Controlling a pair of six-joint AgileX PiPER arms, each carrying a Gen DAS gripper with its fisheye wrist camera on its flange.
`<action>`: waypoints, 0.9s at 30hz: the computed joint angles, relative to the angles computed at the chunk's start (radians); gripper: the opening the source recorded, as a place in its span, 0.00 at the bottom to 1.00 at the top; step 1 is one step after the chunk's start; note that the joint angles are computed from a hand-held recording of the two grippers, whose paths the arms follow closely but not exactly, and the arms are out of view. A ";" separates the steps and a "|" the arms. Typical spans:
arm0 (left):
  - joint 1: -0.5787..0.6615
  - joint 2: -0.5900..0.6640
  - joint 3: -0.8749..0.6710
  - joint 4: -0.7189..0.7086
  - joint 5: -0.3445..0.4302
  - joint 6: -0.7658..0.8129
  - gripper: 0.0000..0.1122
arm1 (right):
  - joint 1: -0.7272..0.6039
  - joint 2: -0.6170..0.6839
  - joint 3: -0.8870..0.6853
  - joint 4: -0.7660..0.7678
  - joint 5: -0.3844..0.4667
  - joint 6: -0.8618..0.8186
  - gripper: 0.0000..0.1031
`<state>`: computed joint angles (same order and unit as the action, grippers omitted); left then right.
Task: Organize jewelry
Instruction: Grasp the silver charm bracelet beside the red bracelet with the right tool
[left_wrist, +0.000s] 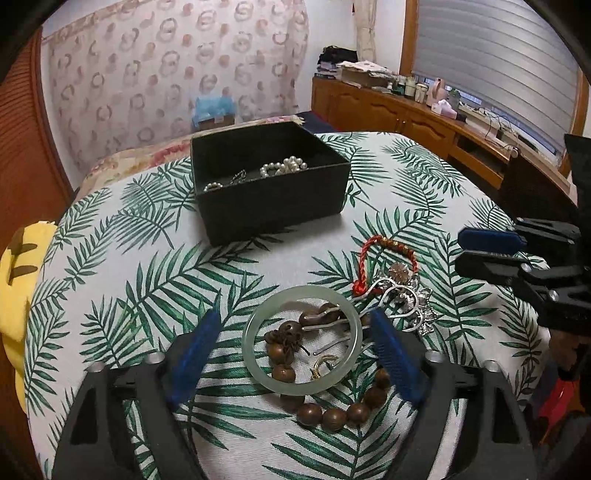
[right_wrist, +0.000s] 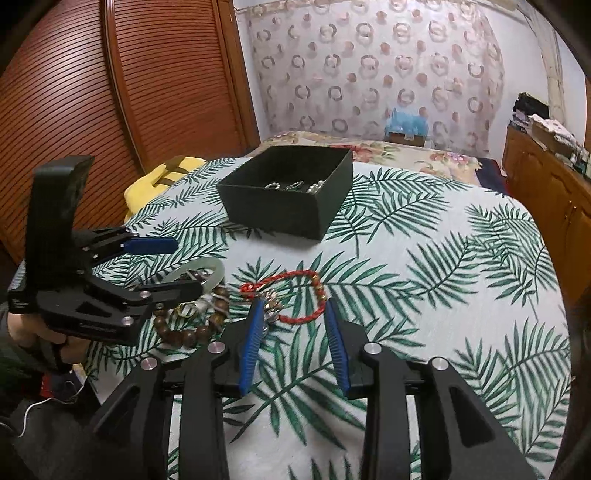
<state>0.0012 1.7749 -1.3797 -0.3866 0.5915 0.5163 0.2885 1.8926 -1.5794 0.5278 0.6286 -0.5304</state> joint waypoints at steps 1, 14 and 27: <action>0.003 -0.001 0.006 -0.019 -0.005 0.015 0.81 | 0.004 -0.004 0.009 -0.002 -0.003 -0.001 0.35; 0.051 0.056 -0.060 -0.141 0.122 0.074 0.69 | 0.040 0.004 0.018 -0.029 0.010 0.021 0.36; 0.065 -0.001 0.016 -0.189 0.068 0.114 0.61 | 0.055 0.035 -0.021 -0.048 0.034 0.052 0.39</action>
